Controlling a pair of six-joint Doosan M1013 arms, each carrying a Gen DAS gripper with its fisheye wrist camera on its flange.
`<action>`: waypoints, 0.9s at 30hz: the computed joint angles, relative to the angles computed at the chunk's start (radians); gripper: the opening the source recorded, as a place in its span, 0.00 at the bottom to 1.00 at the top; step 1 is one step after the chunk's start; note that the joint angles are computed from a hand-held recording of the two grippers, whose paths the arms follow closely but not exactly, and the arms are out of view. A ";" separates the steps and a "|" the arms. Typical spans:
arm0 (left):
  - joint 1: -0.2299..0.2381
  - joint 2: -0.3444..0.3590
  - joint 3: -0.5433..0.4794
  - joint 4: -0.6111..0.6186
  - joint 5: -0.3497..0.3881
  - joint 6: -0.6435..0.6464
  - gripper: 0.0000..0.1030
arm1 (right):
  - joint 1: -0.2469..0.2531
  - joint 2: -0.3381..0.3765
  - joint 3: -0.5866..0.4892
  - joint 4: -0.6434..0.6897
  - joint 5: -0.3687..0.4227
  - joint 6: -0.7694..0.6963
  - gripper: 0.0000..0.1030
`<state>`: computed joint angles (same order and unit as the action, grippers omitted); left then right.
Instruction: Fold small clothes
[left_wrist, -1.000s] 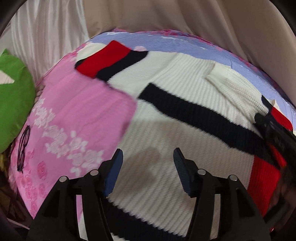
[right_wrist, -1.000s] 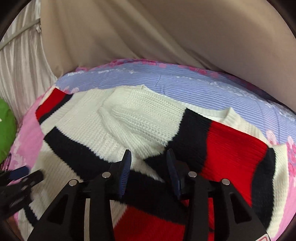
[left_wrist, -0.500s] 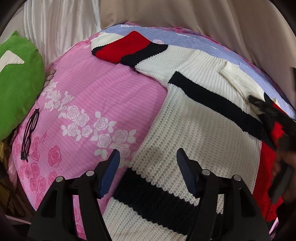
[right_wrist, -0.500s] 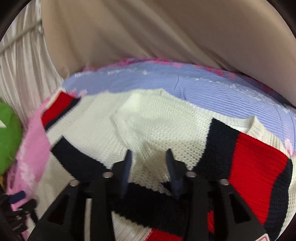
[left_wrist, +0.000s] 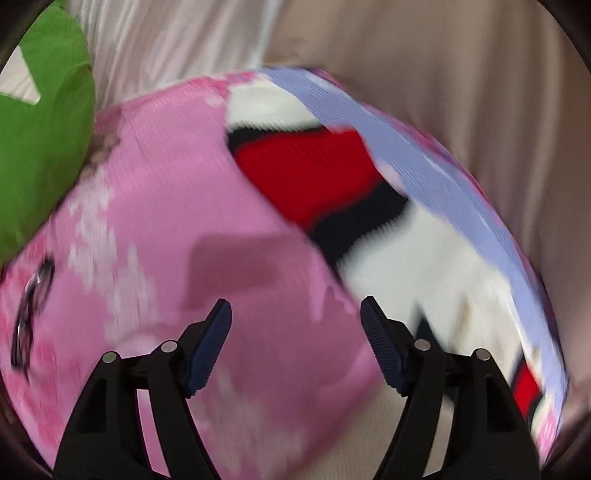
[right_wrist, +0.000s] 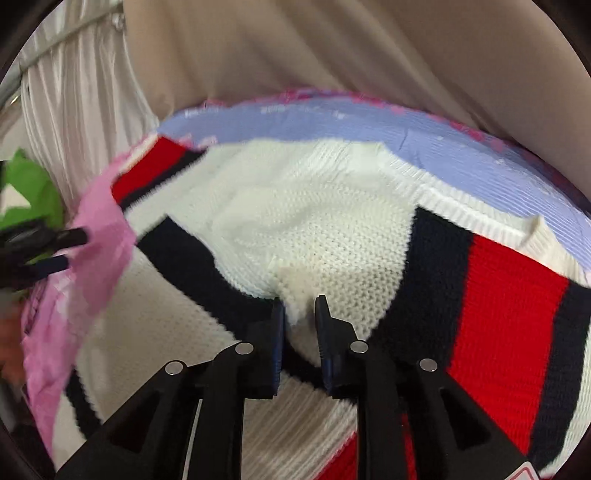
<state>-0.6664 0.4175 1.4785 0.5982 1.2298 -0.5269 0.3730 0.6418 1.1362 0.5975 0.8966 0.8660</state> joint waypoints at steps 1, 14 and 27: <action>0.021 -0.006 0.018 0.010 -0.004 -0.017 0.68 | -0.007 -0.026 0.034 0.022 -0.020 -0.005 0.34; 0.116 0.017 0.000 0.049 -0.002 0.035 0.07 | -0.084 -0.193 0.281 0.011 0.009 0.195 0.59; -0.110 0.288 -0.525 0.082 -0.087 0.589 0.23 | -0.149 -0.225 0.297 -0.051 -0.039 0.277 0.60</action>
